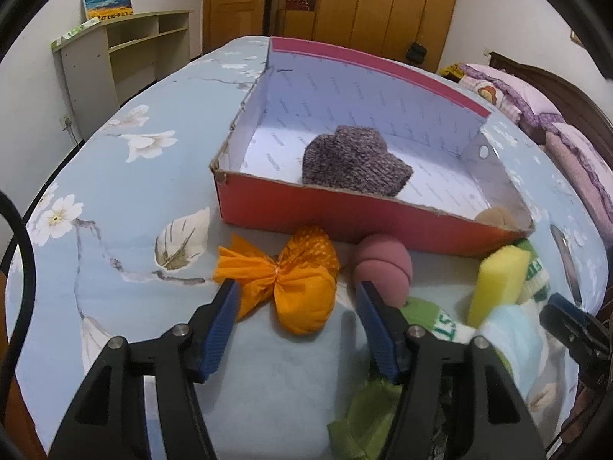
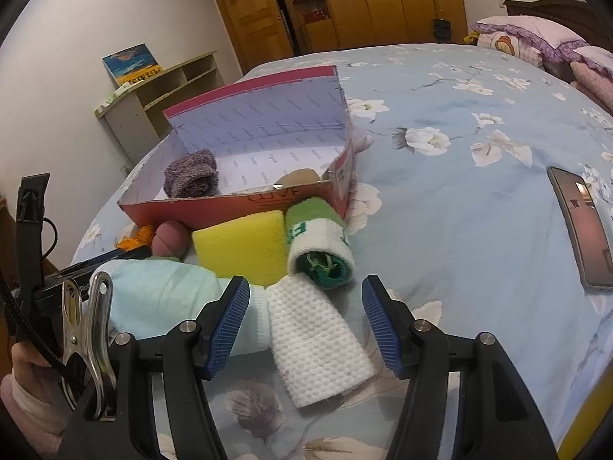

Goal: Organize soft objects
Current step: 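Grasp the orange cloth bundle with the left tool while the right tool grasps the green-white rolled sock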

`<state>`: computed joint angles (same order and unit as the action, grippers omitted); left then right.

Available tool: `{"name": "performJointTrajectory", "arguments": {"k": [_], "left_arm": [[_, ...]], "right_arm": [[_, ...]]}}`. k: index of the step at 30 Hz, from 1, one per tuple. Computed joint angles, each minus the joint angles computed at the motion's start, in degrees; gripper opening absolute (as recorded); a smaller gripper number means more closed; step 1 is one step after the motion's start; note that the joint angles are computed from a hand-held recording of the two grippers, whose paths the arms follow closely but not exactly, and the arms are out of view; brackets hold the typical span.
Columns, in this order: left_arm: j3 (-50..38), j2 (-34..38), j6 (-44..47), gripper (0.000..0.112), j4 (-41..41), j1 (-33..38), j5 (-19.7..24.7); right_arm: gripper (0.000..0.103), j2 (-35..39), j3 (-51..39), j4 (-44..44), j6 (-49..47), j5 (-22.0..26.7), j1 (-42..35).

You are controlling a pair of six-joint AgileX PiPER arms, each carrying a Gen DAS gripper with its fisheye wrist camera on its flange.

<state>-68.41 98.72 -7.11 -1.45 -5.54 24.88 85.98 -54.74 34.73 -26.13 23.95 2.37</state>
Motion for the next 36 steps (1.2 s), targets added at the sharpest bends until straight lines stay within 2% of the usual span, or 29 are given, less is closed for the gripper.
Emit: {"name": "performJointTrajectory", "arguments": {"k": [5, 8, 10, 11, 15, 18, 21, 24, 36], "left_arm": [[-0.8, 1.1, -6.2, 0.066, 6.3, -0.8, -0.5], [-1.1, 1.6, -6.7, 0.065, 6.9, -0.8, -0.5], [-1.0, 1.8, -8.4, 0.056, 8.7, -0.9, -0.7], [-1.0, 1.8, -8.3, 0.056, 8.7, -0.9, -0.8], [-0.5, 1.4, -4.6, 0.052, 5.3, 0.0, -1.2], [0.3, 0.8, -4.5, 0.051, 5.7, -0.1, -1.6], [1.1, -0.1, -3.8, 0.044, 5.1, -0.1, -1.8], [2.3, -1.8, -4.0, 0.041, 5.2, -0.1, -2.2], [5.2, -8.7, -0.7, 0.04, 1.1, 0.9, -2.6]], "right_arm": [[0.063, 1.4, -0.2, 1.1, -0.5, -0.2, -0.9], [0.063, 2.5, -0.9, 1.5, -0.1, -0.3, -1.3], [0.063, 3.3, -1.7, 3.4, -1.6, 0.0, -1.8], [0.063, 3.7, -2.1, 4.9, -3.0, -0.1, -2.0], [0.05, 5.0, -3.1, 9.2, -7.1, -0.2, -2.5], [0.04, 5.6, -3.1, 9.2, -7.9, -0.8, -2.2], [0.03, 6.2, -2.7, 12.5, -11.3, -0.9, -2.5], [0.023, 5.4, -1.9, 15.1, -13.8, -1.0, -2.8], [0.021, -2.6, 3.0, 22.6, -20.0, -3.2, -2.4]]}}
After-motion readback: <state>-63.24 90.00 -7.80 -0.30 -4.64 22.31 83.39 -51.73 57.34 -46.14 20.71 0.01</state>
